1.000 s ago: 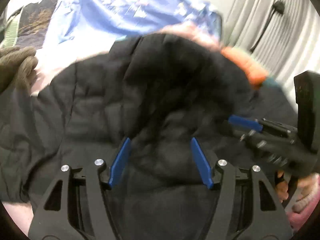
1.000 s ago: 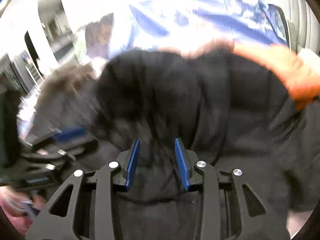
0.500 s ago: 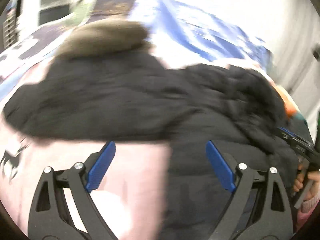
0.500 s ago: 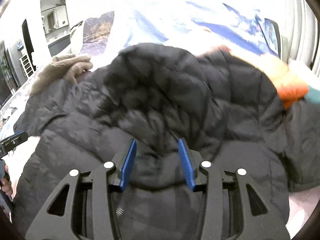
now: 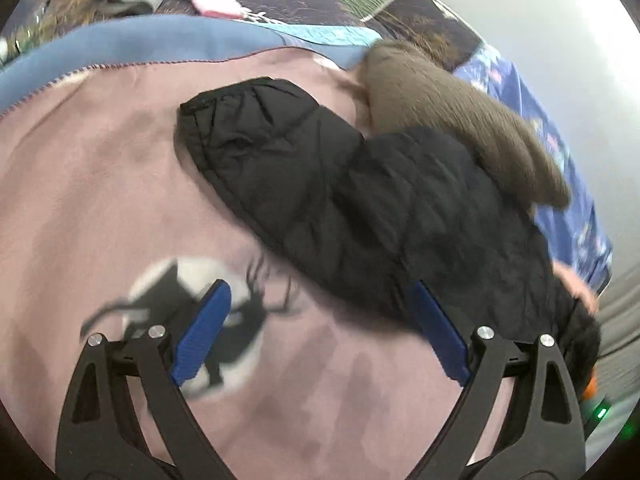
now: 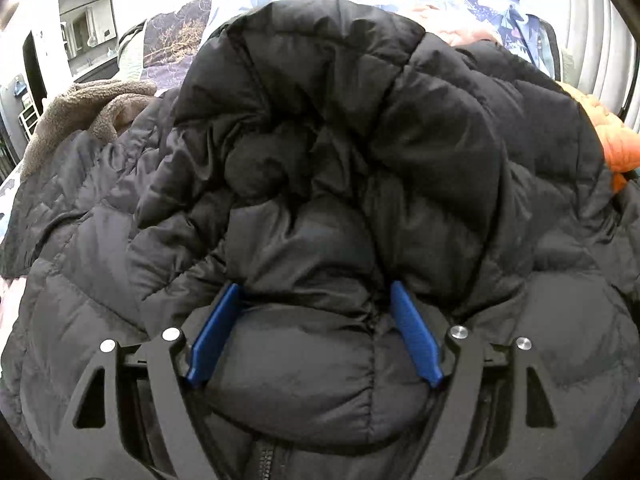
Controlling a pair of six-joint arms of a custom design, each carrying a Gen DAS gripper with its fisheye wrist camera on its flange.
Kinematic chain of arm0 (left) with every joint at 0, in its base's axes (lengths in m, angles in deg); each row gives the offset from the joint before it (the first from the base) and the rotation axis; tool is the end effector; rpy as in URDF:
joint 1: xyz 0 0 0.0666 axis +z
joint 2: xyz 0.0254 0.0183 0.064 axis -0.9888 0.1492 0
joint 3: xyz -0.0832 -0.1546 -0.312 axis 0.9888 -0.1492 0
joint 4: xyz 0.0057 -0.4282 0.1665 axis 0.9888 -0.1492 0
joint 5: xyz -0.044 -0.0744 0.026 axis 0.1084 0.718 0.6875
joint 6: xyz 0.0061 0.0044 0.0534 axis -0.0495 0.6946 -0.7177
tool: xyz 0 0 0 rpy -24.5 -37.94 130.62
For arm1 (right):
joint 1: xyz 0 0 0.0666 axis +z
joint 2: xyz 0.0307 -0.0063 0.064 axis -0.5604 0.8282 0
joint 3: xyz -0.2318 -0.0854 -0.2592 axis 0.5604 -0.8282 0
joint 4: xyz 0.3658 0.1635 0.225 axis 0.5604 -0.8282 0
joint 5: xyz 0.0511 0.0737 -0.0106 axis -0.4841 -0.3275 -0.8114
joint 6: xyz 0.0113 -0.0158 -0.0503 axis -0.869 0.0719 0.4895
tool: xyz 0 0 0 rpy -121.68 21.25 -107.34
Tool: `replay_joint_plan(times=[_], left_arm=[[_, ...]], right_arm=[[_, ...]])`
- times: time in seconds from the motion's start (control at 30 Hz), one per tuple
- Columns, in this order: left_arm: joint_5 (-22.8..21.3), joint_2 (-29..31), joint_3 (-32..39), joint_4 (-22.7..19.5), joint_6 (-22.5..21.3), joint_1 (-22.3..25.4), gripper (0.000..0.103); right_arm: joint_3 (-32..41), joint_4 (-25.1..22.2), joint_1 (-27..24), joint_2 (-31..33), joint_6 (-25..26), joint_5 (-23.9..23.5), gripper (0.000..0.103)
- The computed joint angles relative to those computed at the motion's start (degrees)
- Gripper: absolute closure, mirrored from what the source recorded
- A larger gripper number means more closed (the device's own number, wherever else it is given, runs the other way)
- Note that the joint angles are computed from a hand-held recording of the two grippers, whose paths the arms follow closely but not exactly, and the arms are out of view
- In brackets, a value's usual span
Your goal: Fold large clothes
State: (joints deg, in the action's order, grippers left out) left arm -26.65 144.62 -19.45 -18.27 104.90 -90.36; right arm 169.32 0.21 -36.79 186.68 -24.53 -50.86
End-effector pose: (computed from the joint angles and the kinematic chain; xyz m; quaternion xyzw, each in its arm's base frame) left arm 0.4943 -0.0670 0.3552 -0.5016 0.7791 -0.1009 0.3622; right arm 0.7985 -0.0273 0.3709 -0.1846 0.9197 0.0831 0.3364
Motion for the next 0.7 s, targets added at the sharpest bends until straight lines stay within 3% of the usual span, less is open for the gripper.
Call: replay_joint_plan(times=[0.2, 0.23, 0.27, 0.3, 0.33, 0.37, 0.43, 0.5, 0.7], left_arm=[[-1.0, 2.0, 0.5, 5.9, 2.1, 3.0, 0.012], [-2.1, 1.9, 0.2, 6.9, 2.6, 3.3, 0.020], [-2.3, 1.9, -0.1, 7.6, 2.5, 3.9, 0.047], [-1.4, 2.0, -0.3, 8.6, 2.3, 4.5, 0.061], [0.3, 2.0, -0.8, 10.2, 2.2, 5.1, 0.090], [2.5, 1.5, -1.9, 13.0, 2.0, 5.7, 0.100], [1.8, 1.0, -2.0, 14.5, 0.8, 5.5, 0.100], [-2.5, 0.4, 0.1, 13.4, -3.7, 3.7, 0.100], [-8.3, -0.1, 8.2, 15.2, -16.8, -2.7, 0.100]], right_arm=[[-2.1, 1.5, 0.6, -1.2, 0.4, 1.7, 0.023], [-1.9, 1.5, 0.6, -1.1, 0.5, 1.7, 0.023], [-1.5, 1.3, 0.6, -0.9, 0.5, 1.8, 0.022], [-3.2, 2.2, 0.6, -1.8, 0.5, 1.8, 0.022], [-3.3, 2.3, 0.6, -1.8, 0.5, 1.9, 0.022], [-3.0, 2.2, 0.6, -1.6, 0.5, 1.9, 0.022], [-2.8, 2.0, 0.6, -1.5, 0.4, 1.7, 0.022], [-2.9, 2.0, 0.6, -1.6, 0.3, 1.4, 0.021], [-3.0, 2.0, 0.4, -1.6, 0.0, 0.3, 0.020]])
